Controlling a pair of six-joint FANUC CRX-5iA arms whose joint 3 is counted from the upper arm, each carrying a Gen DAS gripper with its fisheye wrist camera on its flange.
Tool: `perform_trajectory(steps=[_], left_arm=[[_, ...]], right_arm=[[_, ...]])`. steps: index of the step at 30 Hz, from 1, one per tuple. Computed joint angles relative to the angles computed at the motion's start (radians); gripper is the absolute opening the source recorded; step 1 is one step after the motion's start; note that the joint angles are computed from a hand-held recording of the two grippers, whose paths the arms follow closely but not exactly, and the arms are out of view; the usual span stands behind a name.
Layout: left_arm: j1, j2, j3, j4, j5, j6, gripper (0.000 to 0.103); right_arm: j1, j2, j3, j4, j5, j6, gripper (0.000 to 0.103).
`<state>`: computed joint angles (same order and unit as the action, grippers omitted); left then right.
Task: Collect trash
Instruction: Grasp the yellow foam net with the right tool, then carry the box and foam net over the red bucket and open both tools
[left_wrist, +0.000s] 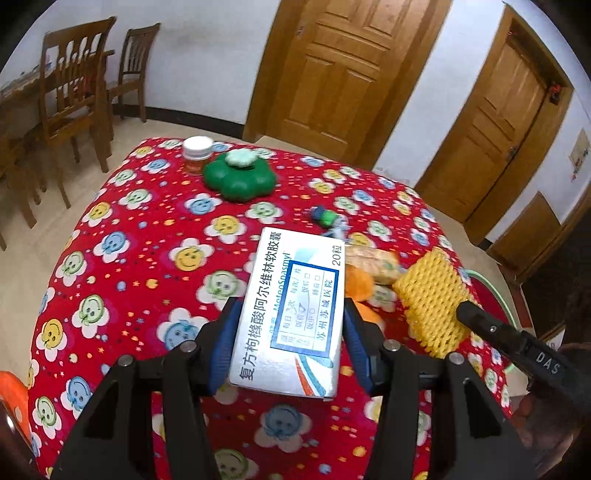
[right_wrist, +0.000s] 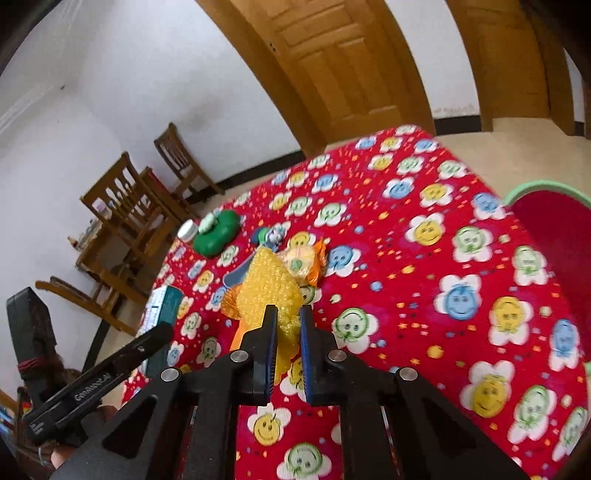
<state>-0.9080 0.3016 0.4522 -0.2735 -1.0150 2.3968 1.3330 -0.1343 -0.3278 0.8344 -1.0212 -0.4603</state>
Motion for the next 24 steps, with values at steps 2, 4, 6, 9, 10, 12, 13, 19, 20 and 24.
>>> perform_trajectory(steps=[2,4,6,9,10,12,13,19,20,24], left_arm=[[-0.015,0.007,0.019,0.001,-0.002,-0.020,0.054],[-0.029,0.012,0.035,0.003,0.000,-0.033,0.054],[-0.038,0.015,0.043,0.013,0.008,-0.050,0.054],[-0.051,0.031,0.066,0.042,0.020,-0.083,0.054],[-0.055,0.039,0.077,0.053,0.020,-0.093,0.054],[-0.063,0.056,0.101,0.078,0.022,-0.122,0.054],[-0.068,0.065,0.114,0.090,0.021,-0.138,0.054],[-0.097,0.159,0.248,0.148,-0.014,-0.243,0.054],[-0.103,0.180,0.279,0.154,-0.024,-0.258,0.054],[-0.121,0.288,0.438,0.184,-0.078,-0.317,0.054]], right_arm=[[0.028,-0.021,-0.013,0.034,-0.044,-0.040,0.011],[0.054,-0.038,-0.022,0.060,-0.088,-0.073,0.011],[0.085,-0.053,-0.026,0.078,-0.144,-0.108,0.011],[0.135,-0.079,-0.038,0.105,-0.234,-0.162,0.011],[0.156,-0.087,-0.041,0.114,-0.273,-0.183,0.011],[0.189,-0.101,-0.045,0.127,-0.336,-0.209,0.011],[0.203,-0.107,-0.048,0.132,-0.365,-0.222,0.011],[0.291,-0.153,-0.070,0.153,-0.555,-0.315,0.011],[0.302,-0.161,-0.076,0.154,-0.583,-0.329,0.011],[0.344,-0.203,-0.106,0.142,-0.684,-0.377,0.011]])
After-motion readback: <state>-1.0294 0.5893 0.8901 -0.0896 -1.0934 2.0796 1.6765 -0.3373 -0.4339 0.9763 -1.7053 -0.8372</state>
